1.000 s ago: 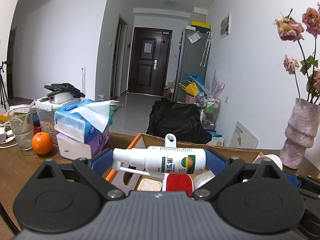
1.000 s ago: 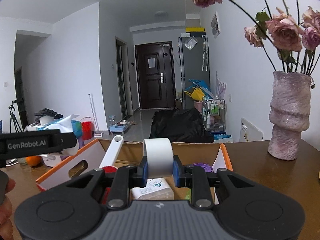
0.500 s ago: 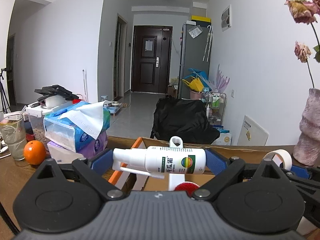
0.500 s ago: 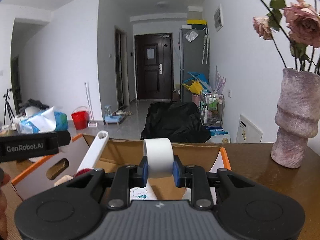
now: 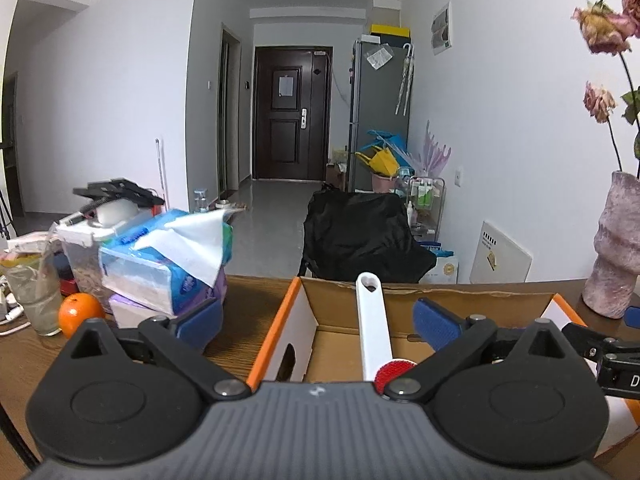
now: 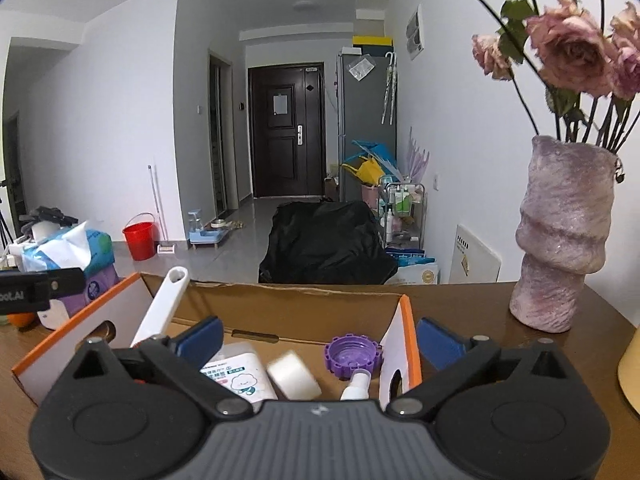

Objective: Organize rigid objects
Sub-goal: 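Open both tools to drop the spray bottle and tape roll into the box, then withdraw both tools from the box back over the table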

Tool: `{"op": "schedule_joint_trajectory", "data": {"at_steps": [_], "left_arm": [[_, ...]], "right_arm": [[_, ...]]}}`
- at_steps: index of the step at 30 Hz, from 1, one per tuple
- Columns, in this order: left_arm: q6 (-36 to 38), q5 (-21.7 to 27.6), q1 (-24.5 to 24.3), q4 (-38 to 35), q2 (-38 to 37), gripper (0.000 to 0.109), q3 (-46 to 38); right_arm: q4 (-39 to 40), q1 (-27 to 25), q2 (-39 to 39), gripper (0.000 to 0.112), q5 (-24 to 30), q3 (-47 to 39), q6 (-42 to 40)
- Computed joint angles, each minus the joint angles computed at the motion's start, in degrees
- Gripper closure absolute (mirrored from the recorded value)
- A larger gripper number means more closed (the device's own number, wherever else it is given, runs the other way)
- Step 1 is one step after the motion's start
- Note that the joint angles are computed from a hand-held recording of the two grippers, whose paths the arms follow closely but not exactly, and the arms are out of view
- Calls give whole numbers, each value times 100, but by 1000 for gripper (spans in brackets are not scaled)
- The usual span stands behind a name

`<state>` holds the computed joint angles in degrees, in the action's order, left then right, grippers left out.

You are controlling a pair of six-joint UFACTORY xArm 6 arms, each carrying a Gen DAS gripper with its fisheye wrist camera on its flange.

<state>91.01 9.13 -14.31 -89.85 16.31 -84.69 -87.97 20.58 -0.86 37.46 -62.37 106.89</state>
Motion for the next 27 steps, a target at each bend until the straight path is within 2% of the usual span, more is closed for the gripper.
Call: {"op": "schedule_joint_trajectory", "data": {"at_steps": [5,9,12,15,19,27], "left_arm": [[952,73,74,-818,-778,6,670],[1561,109,134,-1279,-1549,6,1389],[1830,327,272,-1437,-2261,6,2063],[1612,599,454,-1174,-3050,6,2796],[937,860,672,-490,-4088,6,3678],[-369,1888,1506,1066,-6656,6,5526]], "right_arm": [[61,423,-462,9,535,340,-54],[155,947,-1055,9,1007,789,-82],[345,1409,-1439,9,1450,1056,-197],[531,1954,-1812,9,1959,1304,-236],[779,2827,-2226,9,2775,1556,-229],[1359,5135,-2455,9,5049,1549,-98]]}}
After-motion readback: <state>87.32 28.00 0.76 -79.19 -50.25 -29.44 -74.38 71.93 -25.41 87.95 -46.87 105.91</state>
